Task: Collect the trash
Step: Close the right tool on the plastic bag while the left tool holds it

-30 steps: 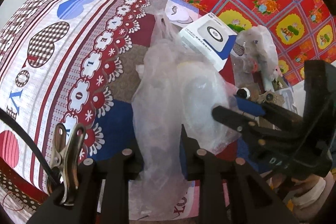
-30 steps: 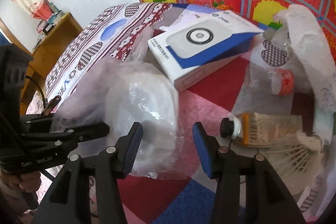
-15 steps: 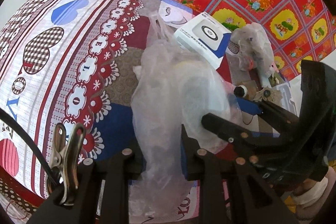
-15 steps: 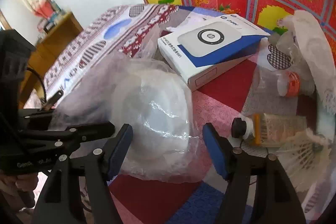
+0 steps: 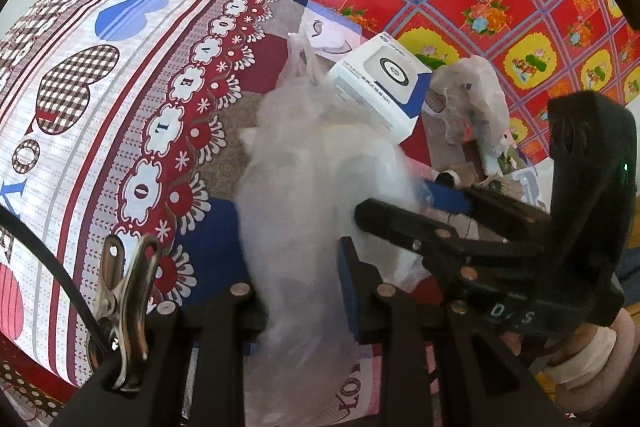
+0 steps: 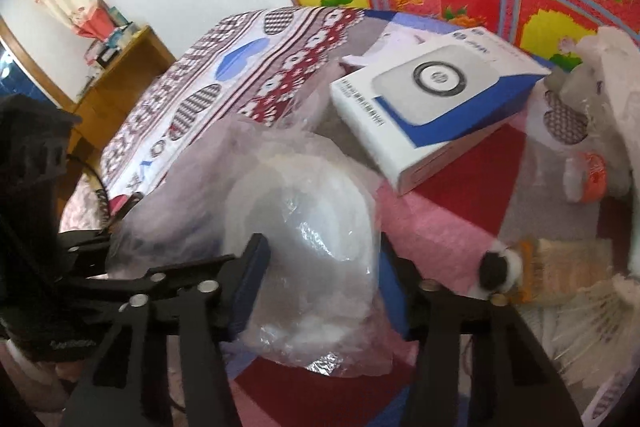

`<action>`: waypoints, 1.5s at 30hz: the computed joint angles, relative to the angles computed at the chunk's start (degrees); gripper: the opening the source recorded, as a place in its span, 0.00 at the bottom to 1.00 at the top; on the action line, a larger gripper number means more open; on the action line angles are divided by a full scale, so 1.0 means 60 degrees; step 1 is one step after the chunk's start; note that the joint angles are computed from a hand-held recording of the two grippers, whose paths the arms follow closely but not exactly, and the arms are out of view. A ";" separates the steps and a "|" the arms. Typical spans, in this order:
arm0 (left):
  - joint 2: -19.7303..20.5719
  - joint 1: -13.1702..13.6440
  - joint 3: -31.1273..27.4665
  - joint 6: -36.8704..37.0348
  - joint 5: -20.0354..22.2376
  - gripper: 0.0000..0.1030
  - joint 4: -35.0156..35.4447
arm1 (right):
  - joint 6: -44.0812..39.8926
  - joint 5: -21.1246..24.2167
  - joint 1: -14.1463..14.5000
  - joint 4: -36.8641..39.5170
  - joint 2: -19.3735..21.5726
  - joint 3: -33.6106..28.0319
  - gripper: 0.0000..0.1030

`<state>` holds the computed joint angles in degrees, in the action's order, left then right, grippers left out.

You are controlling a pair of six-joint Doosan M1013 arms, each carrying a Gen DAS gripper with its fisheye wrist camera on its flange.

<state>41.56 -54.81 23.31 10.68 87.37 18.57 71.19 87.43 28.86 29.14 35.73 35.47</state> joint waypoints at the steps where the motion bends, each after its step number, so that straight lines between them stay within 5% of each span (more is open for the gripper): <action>1: -0.0106 0.0005 0.0207 -0.0084 -0.0186 0.25 -0.0033 | 0.0032 -0.0005 0.0004 -0.0007 -0.0032 0.0050 0.47; 10: -0.0285 0.0032 0.0508 -0.0012 -0.0433 0.25 -0.0286 | 0.0445 -0.0054 -0.0177 0.0472 -0.0313 0.0542 0.23; 16: -0.0275 0.0014 0.0378 0.0389 -0.0330 0.19 -0.0532 | 0.0461 -0.0311 -0.0318 0.0738 -0.0666 0.1138 0.15; 24: -0.0446 -0.0008 0.0732 0.0576 -0.0647 0.21 -0.0809 | 0.0378 -0.0264 -0.0272 0.0249 -0.0839 0.1379 0.22; 28: -0.0534 0.0019 0.0949 0.0554 -0.0923 0.25 -0.0813 | 0.0592 -0.0080 -0.0281 0.0504 -0.0655 0.1163 0.34; 32: -0.0134 -0.0012 0.0208 0.1025 -0.0369 0.29 -0.0644 | 0.0303 -0.0338 -0.0106 0.0230 -0.0722 0.1228 0.45; 35: -0.0100 -0.0022 0.0159 0.0891 -0.0338 0.29 -0.0575 | 0.0256 -0.0774 -0.0040 0.0002 -0.0885 0.1508 0.37; 39: -0.0037 -0.0036 0.0016 0.0850 -0.0129 0.27 -0.0489 | 0.0665 -0.1136 -0.0227 0.0331 -0.1076 0.1877 0.12; 45: 0.0139 -0.0063 -0.0481 0.1284 -0.0102 0.17 -0.0515 | 0.0809 -0.1707 -0.0418 0.0519 -0.1469 0.2407 0.07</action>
<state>42.39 -55.18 20.42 18.39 86.76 15.48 76.05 77.18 26.35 32.25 26.91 49.92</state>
